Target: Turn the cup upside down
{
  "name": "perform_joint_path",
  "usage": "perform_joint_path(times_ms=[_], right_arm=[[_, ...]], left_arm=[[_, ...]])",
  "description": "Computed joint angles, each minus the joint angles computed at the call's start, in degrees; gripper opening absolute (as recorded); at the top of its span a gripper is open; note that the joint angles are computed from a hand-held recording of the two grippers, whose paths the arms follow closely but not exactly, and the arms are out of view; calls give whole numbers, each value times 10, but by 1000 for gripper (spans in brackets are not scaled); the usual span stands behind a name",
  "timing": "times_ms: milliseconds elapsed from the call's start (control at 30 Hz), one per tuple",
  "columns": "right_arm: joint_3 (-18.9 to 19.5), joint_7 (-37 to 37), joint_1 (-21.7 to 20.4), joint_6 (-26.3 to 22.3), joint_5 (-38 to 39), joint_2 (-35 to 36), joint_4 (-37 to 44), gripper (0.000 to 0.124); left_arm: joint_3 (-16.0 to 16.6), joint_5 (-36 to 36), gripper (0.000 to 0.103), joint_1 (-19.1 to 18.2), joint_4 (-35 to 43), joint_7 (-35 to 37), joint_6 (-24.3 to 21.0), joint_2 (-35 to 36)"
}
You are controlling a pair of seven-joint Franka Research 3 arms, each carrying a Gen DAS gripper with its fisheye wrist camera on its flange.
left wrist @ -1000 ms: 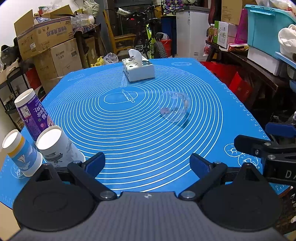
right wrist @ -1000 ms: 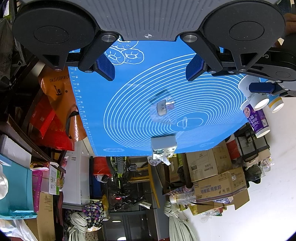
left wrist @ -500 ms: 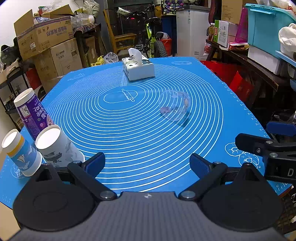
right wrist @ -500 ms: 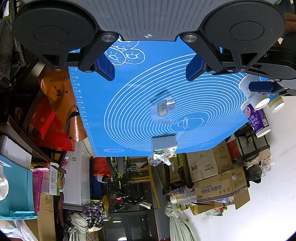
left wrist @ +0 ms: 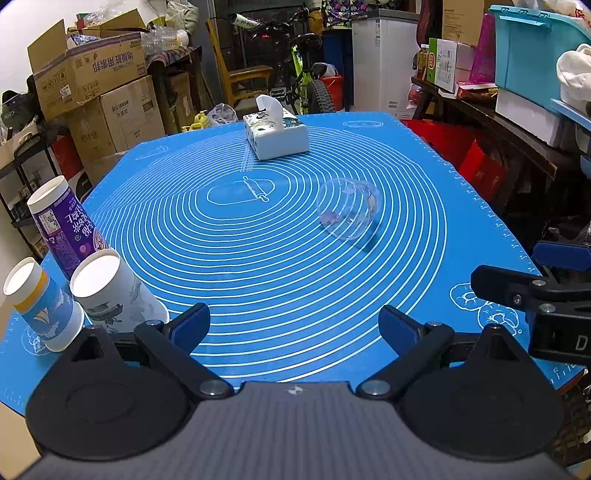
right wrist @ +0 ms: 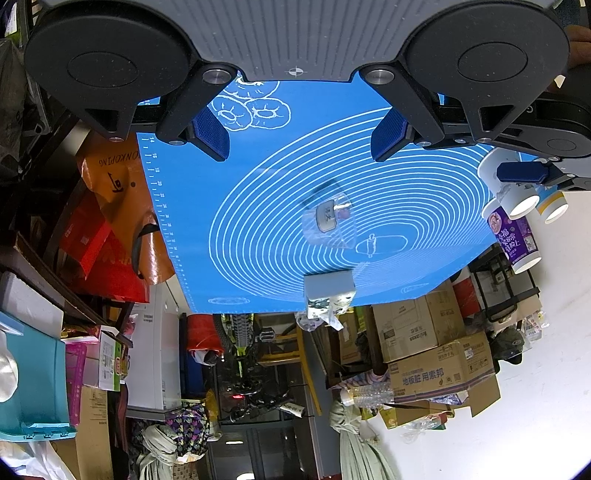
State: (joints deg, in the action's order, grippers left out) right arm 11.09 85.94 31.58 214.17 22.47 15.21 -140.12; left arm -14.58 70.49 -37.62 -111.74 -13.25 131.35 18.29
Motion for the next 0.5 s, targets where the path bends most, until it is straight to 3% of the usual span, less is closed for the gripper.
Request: perform_joint_path(times_ms=[500], right_arm=[[0,2,-1,-3,-2,0,1,86]], left_arm=[[1,-3,97,-1,-2,4,-2,2]])
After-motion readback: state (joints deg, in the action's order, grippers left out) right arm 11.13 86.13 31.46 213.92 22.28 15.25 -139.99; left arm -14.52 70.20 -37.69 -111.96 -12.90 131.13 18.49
